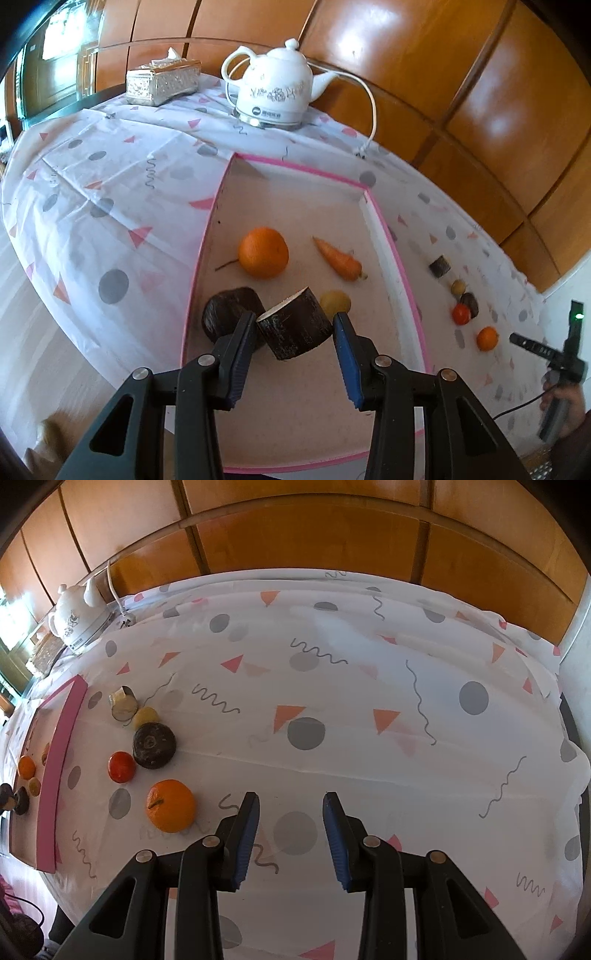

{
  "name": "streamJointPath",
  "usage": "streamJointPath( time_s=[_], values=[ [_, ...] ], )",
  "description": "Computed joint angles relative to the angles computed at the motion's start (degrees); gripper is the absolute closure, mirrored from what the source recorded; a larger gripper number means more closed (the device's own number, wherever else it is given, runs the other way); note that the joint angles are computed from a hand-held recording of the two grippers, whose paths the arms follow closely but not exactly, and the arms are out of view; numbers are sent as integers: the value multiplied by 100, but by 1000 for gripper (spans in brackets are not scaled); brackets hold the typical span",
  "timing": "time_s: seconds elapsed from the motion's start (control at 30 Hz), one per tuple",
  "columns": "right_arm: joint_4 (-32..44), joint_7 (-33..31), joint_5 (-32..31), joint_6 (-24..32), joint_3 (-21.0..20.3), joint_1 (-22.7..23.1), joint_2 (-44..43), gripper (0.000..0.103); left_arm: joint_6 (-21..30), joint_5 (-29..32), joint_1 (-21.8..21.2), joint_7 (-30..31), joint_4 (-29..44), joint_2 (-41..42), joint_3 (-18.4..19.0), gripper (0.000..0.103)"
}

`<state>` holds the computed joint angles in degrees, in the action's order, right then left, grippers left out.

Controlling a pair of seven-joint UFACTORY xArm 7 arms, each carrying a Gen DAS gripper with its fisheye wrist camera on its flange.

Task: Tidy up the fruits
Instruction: 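Carry the cylindrical piece into the tray and open the left gripper, then move the right gripper to the orange lying beside the tray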

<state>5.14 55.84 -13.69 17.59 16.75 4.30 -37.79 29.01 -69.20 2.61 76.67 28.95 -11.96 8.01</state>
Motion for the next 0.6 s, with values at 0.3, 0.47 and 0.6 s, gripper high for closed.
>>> streamJointPath(
  time_s=[0.3, 0.47, 0.6],
  values=[
    [9, -77, 4, -65, -26, 44, 55, 67, -312, -196, -71, 33, -41, 41, -61, 59],
    [3, -117, 24, -111, -37, 69, 49, 67, -436, -373, -65, 75, -52, -4, -44, 53],
    [-30, -165, 87, -224, -85, 149, 13, 67, -571, -582, -50, 124, -43, -41, -24, 44]
  ],
)
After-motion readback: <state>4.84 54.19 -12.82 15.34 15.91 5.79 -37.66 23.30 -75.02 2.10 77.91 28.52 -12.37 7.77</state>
